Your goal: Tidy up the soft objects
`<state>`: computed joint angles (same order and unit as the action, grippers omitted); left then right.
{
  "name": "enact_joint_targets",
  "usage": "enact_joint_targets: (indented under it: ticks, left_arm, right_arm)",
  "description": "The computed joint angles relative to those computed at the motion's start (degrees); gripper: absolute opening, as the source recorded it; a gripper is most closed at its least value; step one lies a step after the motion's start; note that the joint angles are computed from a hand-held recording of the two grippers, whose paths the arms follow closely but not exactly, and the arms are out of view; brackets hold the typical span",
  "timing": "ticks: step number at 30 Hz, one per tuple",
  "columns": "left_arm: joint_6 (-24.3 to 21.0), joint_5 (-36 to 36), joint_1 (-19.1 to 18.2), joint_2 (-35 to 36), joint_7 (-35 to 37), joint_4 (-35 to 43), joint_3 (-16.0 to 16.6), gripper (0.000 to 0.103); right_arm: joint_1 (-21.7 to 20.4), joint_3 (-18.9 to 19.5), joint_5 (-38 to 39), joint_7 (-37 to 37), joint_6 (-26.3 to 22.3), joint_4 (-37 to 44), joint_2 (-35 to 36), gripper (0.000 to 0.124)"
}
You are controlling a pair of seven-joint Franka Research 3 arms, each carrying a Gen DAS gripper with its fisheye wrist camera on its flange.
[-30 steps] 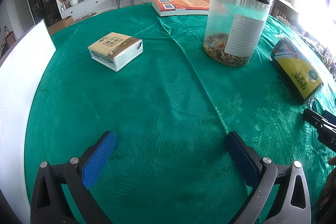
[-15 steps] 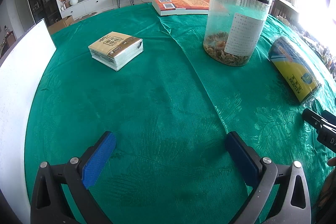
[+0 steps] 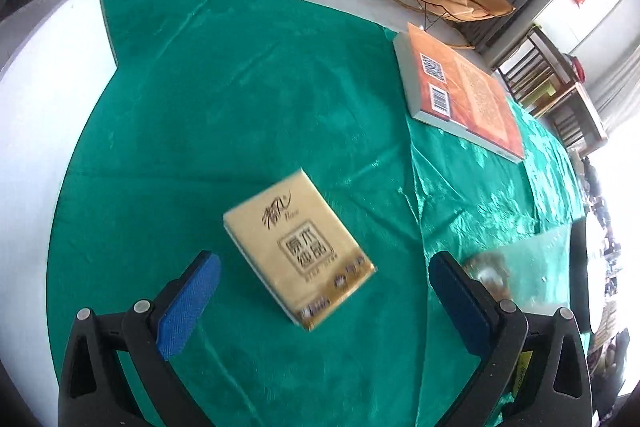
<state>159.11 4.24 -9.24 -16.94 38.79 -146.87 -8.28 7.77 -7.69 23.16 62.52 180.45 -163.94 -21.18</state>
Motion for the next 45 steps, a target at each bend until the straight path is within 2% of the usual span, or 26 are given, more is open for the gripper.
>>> enact_joint_targets:
  ticks: [3,4,5,8,9,11,13,16,19,22,25,26,27,28,29,31,32,33,34,36,37,39,41,43,45]
  left_arm:
    - [-1.7,-0.1,-0.5,4.8,1.6,2.9,0.4,0.103]
    - [-2.5,4.4,1.4,5.3,-0.7,3.7,-1.7,0.103]
    - [-3.4,7.0,2.0,6.2,-1.4,4.6,-2.3,0.103]
    - [-3.7,10.0,2.1,6.0,-1.3,3.9,-2.6,0.101]
    - [-4.0,11.3,2.4,5.4,-1.9,3.2,-2.8,0.097]
    - [-3.7,13.8,2.6,3.4,-1.4,1.2,-2.6,0.073]
    - [-4.1,12.0,1.5,1.5,2.6,-0.4,-1.2,0.069]
    - [-5.5,10.6,0.8,-2.0,7.4,-2.1,-0.3,0.069]
    - [-3.4,7.2,-0.4,-3.2,11.9,-3.3,1.4,0.073]
    - [-2.1,5.7,0.7,-2.6,10.8,-3.3,1.1,0.089]
    - [-1.2,1.9,-0.1,-0.8,11.1,-2.5,1.9,0.089]
    - [-1.5,2.1,0.4,-0.2,9.6,-2.1,0.9,0.089]
    - [-1.8,3.8,1.5,-0.1,7.5,-2.0,-0.4,0.087]
    - [-2.1,6.9,3.2,-0.6,4.5,-2.1,-2.2,0.068]
    - [-2.6,10.0,4.5,-1.0,1.9,-2.1,-3.7,0.057]
    - [-0.9,9.7,3.1,-2.1,2.9,-3.5,-2.2,0.056]
    - [-0.2,9.5,2.5,-3.3,3.7,-4.4,-1.6,0.056]
    - [0.5,8.7,1.5,-4.7,5.0,-5.5,-0.7,0.056]
    - [1.0,7.4,0.3,-6.2,6.6,-6.6,0.4,0.056]
    - [1.3,5.8,-1.0,-8.8,8.3,-8.1,1.2,0.056]
    - [1.2,5.2,-1.6,-9.9,8.9,-8.6,1.3,0.056]
    - [1.1,3.8,-3.3,-12.0,10.1,-9.4,1.5,0.056]
    - [0.9,1.9,-5.3,-13.9,11.0,-10.2,1.8,0.056]
    - [1.3,-0.8,-7.8,-16.2,11.4,-11.7,2.7,0.056]
    - [1.5,-3.7,-10.5,-19.5,11.9,-13.9,4.1,0.056]
  right_arm:
    - [0.8,-0.4,0.3,0.0,0.3,0.2,0.5,0.093]
    - [0.8,-0.5,0.3,0.0,0.3,0.2,0.5,0.093]
    - [0.8,-0.5,0.3,0.0,0.3,0.2,0.5,0.093]
    - [1.0,-0.6,0.4,-0.1,0.4,0.2,0.5,0.094]
    - [0.7,-0.4,0.3,-0.1,0.3,0.2,0.5,0.094]
    - [0.8,-0.4,0.3,-0.1,0.3,0.2,0.5,0.094]
    - [0.7,-0.5,0.3,-0.1,0.3,0.2,0.5,0.094]
    - [0.8,-0.5,0.3,-0.1,0.3,0.2,0.5,0.094]
    - [0.8,-0.5,0.4,-0.1,0.3,0.2,0.5,0.094]
    - [0.8,-0.5,0.4,-0.1,0.3,0.2,0.5,0.094]
    - [0.8,-0.5,0.4,-0.2,0.2,0.2,0.5,0.094]
    - [0.8,-0.5,0.4,-0.2,0.2,0.2,0.5,0.094]
    - [0.8,-0.5,0.4,-0.2,0.2,0.2,0.5,0.094]
    - [0.8,-0.6,0.4,-0.2,0.2,0.3,0.5,0.094]
    - [1.0,-0.7,0.5,-0.2,0.2,0.3,0.4,0.094]
    - [2.0,-1.8,0.9,-0.7,0.2,0.4,0.5,0.094]
    - [3.5,-3.4,1.4,-1.6,0.1,0.4,0.3,0.094]
    - [6.5,-7.1,1.7,-4.8,-1.6,0.4,-0.9,0.094]
    - [7.8,-9.9,2.0,-9.6,-6.5,0.9,-3.0,0.093]
    - [5.4,-12.0,0.7,-12.0,-19.2,2.8,-7.4,0.091]
    - [4.3,-12.5,1.9,-12.0,-22.9,3.8,-9.5,0.091]
    - [4.6,-12.7,5.8,-12.8,-24.0,5.9,-12.0,0.092]
    - [7.1,-11.6,10.4,-13.7,-21.0,9.3,-10.6,0.092]
    - [8.8,-9.6,13.0,-13.1,-21.3,14.7,-4.6,0.092]
    - [6.3,-4.7,8.7,-7.9,-25.8,20.9,4.6,0.092]
